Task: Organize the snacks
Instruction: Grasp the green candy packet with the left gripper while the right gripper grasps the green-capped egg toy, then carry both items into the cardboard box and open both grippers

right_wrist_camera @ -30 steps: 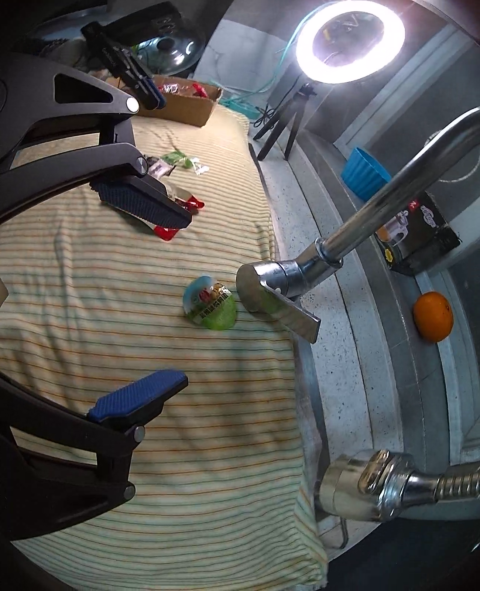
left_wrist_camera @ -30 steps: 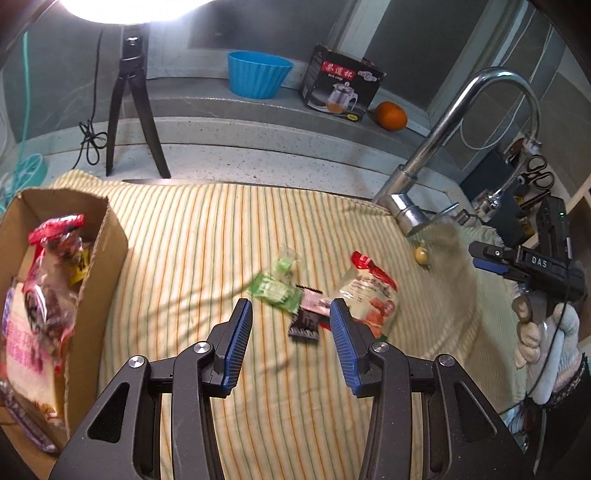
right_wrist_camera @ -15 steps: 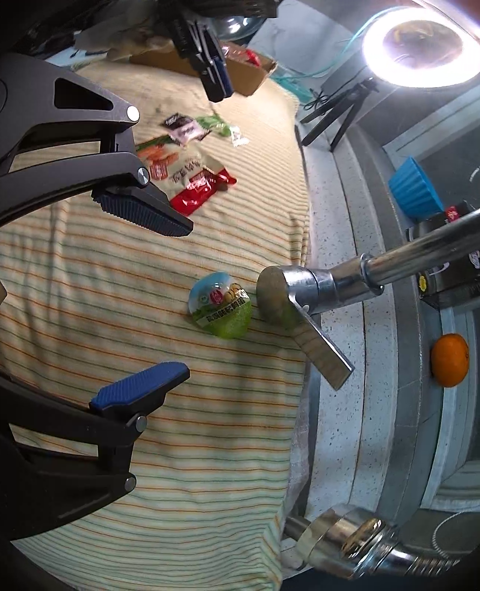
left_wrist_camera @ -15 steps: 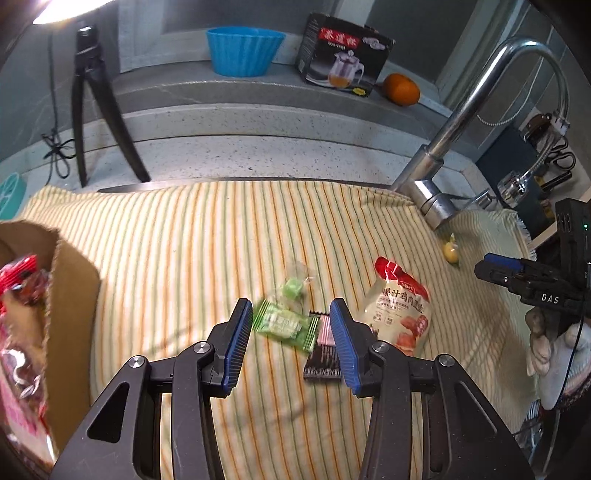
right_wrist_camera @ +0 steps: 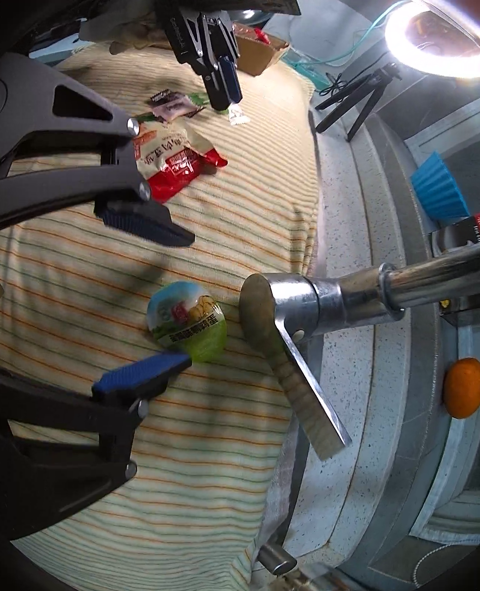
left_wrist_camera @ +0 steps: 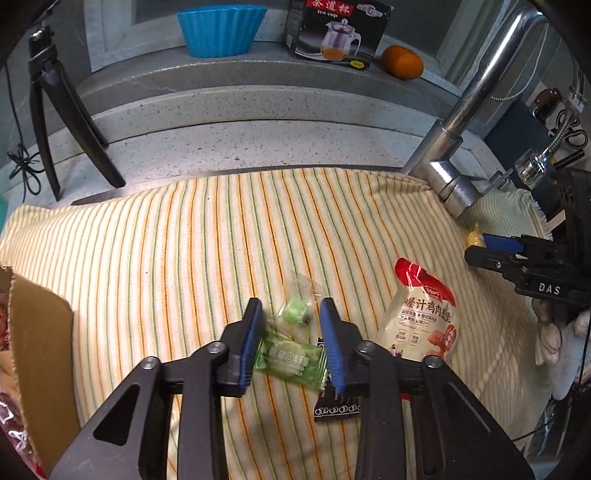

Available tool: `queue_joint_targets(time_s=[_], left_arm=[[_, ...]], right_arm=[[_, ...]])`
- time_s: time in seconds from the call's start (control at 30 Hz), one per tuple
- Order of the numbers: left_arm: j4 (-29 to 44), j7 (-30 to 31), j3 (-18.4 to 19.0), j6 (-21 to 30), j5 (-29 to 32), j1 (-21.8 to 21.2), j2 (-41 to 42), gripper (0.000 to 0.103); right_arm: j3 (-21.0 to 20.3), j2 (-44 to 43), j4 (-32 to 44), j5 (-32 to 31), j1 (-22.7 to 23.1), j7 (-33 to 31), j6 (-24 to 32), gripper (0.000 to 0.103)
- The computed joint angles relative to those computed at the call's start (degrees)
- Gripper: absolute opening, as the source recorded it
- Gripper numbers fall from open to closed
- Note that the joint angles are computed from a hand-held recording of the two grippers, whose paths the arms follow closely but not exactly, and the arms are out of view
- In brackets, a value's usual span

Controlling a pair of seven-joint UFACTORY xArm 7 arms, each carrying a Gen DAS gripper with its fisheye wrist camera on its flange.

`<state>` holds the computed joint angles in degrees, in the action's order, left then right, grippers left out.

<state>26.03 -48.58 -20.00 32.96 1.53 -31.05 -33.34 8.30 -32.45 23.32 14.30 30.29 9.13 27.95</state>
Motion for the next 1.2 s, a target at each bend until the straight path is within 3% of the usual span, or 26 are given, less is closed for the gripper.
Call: queue_joint_targets(time_s=[0.07,0.13,0.23,0.5,0.73,1.07,1.2], left_arm=[[0.44,-0.09,-0.48,-0.35,0.51,0.23,1.14,0.029],[0.78,-0.88,-1.38,-0.42,1.72,0.88,1.79,0.022],[0.22,-1.27,-0.81,-1.81,1.68,0.69,1.84,0.022],[0.28,-2.32,-1.00,-2.28,2.64,0.98,1.83,0.021],[-1.36,-2.88,-0.81,-0.73,1.99,0.13,-3.02,0.021],[-2.16,-3.67,-1.25,5.99,0.50,-1.29,-14.38,0.021],[-2.97,-4.82,-1.68,11.64,-0.57,-1.85,-22.43,0.021]], right_arm=[[0.20,0.77,0.23,-0.28,-0.25,0.22,-0.35,0.060],[0.74,1.06,0.40,-0.95,-0.78,0.86,-0.54,0.048],[0.54,1.16,0.62,-1.47,-0.97,1.05,0.04,0.034],[-0.10,-1.02,-0.74,-0.61,-0.80,1.00,0.48,0.029],[-1.15,-6.05,-2.39,0.83,-0.36,1.80,2.05,0.028],[0.03,-15.43,-2.52,2.10,1.51,5.18,5.87,0.027],[1.11,-15.94,-0.44,2.69,3.40,6.42,5.75,0.026]])
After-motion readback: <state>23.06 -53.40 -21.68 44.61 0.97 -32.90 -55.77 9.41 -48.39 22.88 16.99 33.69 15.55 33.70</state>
